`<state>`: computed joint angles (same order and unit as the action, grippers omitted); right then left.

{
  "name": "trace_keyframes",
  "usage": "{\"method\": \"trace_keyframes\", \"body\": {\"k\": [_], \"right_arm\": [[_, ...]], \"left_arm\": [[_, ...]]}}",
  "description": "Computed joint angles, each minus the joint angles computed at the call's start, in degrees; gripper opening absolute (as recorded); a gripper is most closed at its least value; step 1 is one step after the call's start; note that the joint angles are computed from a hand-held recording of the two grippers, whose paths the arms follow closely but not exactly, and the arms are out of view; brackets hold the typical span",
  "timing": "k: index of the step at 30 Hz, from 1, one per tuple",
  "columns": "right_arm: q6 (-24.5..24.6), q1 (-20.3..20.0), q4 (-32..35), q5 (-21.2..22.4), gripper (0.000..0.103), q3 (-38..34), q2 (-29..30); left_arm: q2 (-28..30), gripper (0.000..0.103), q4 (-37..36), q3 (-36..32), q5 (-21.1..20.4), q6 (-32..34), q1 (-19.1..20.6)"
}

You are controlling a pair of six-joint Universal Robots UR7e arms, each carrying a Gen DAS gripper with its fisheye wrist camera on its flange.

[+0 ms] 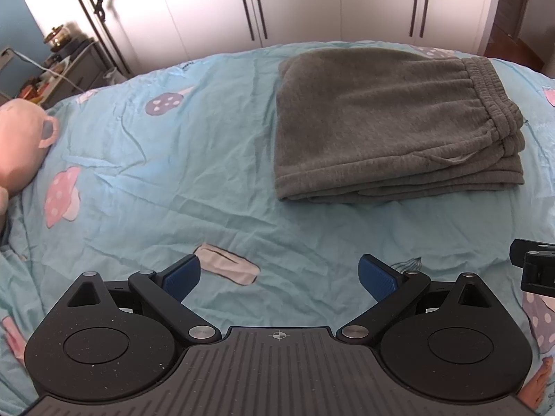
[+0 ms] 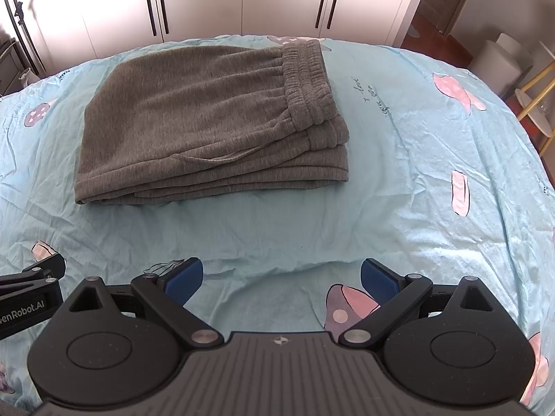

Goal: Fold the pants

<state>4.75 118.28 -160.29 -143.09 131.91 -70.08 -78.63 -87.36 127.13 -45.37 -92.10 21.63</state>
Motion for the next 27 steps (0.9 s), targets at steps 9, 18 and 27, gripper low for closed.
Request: {"method": "trace_keyframes", "body": {"k": [9,18,27], "right_arm": [[-0.9,0.21,-0.52,-0.49,0.098,0.05,0.32],[-0.7,0.08,-0.35,-0.38,0.098,0.02,0.23],[-0.52,-0.04,-0.06,-0.26,0.098,0.01,0.08]], "left_arm": [[0.61,0.1,0.58,-0.42,0.06,-0.19,-0.05],[0.55,0.1,0.14,-0.28,-0.08,0.02,0.13],[0.9,0.1,0.3,-0.32,0.12,-0.16,0.01]]}}
